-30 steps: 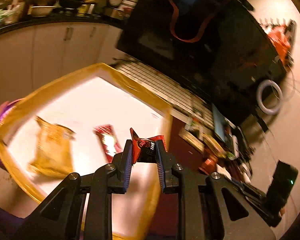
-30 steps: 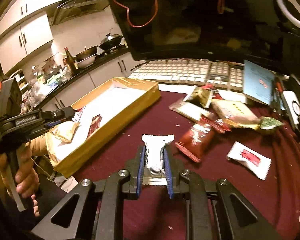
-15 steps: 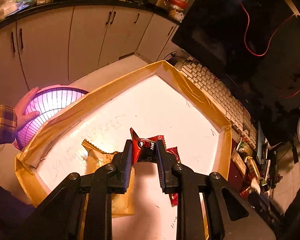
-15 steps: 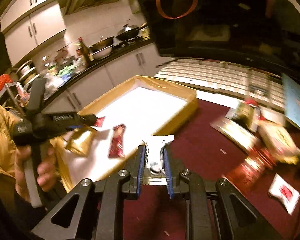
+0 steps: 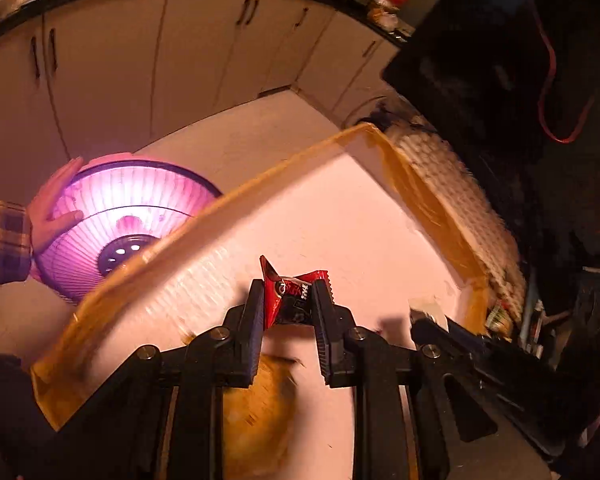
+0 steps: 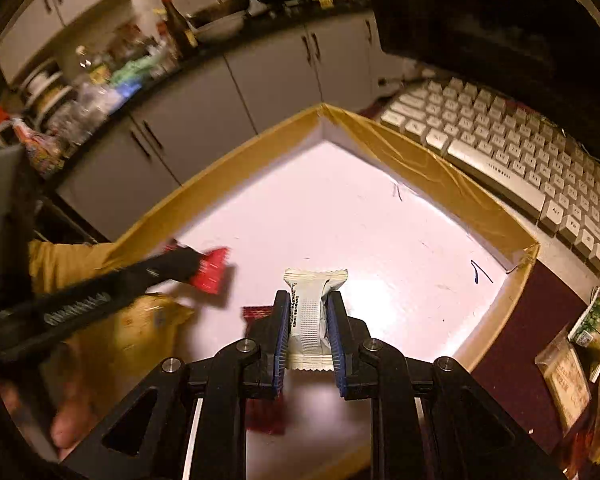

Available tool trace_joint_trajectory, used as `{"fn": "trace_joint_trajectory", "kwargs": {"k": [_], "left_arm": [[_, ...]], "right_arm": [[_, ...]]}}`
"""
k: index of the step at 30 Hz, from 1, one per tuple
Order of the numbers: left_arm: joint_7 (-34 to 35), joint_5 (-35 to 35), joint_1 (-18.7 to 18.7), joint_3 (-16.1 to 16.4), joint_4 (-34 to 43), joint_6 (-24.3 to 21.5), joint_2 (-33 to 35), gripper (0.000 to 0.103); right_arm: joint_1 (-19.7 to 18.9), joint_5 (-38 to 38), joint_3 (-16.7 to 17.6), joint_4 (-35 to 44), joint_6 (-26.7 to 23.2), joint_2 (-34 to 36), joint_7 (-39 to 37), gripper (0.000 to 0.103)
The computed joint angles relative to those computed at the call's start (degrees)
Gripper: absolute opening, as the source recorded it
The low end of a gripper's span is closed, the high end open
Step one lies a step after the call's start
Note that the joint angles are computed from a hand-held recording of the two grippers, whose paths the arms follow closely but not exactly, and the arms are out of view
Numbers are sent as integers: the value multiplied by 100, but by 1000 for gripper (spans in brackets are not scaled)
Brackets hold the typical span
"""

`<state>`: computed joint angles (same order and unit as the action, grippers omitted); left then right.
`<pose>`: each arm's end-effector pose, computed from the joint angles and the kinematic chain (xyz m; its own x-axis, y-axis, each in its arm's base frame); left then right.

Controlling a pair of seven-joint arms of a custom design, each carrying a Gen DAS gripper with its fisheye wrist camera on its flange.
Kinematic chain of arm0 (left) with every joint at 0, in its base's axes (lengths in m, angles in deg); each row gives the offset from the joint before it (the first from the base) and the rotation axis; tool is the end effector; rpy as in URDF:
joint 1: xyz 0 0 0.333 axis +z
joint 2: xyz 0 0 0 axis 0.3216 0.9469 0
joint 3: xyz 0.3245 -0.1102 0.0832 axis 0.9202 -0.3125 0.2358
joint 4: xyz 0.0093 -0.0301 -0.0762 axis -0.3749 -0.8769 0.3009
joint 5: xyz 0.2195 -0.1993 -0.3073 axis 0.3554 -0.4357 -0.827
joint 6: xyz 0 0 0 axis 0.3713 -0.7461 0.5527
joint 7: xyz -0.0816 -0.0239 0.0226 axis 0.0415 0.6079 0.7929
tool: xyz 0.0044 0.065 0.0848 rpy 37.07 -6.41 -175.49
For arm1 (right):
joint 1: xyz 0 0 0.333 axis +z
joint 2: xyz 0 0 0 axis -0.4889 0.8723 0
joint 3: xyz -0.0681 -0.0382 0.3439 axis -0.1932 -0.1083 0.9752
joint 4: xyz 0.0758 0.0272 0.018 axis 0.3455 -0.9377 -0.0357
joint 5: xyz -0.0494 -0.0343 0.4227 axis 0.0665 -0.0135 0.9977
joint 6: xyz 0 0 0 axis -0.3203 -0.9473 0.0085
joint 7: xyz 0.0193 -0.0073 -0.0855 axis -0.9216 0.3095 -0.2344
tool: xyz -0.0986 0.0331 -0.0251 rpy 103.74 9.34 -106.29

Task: Organize snacks
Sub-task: 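Carry the red candy and white snack into the box and open both tools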

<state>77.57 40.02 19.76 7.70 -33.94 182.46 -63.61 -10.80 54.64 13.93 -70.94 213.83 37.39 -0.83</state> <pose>0.6860 -0.0989 0.4804 0.2821 -0.8758 0.3918 -0.7673 -0.4510 -0.4558 0.7136 0.2921 0.4943 0.4389 -0.8781 -0.1906 -0.8092 -0.2940 -0.5086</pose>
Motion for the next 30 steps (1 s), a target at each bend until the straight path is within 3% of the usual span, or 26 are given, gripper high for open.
{"fn": "trace_joint_trajectory", "kwargs": {"k": [4,7,11,15,20,25,28,30], "left_arm": [[365,-383,149,-127,104,-243,85,26],[166,-74,4,4,-32,-284,-50,29],[-217,960,-315,210,-451,70,-369,29],[-1168,2329,-603,489,-240,-218,-287,29],[-1250,2382,-453,399,-315,-233,-360,29],[-996,2154,-381,284,-665,-85,-671,29],[-1205,2347,-426,291,-999,237,-952,30],[-1224,2392,-447,262,-1246,513,-1162,42]], "right_arm": [[116,-283,-110,-44,52,29,138,19],[177,-463,-150,-50,103,43,232,19],[207,-621,-180,-68,140,53,298,19],[287,-872,-234,-10,78,106,411,19],[270,-921,-213,-35,96,108,394,19],[124,-590,-95,-155,224,31,278,22],[-193,198,141,-640,639,-365,35,33],[-394,816,290,-1127,1019,-755,-313,42]]}}
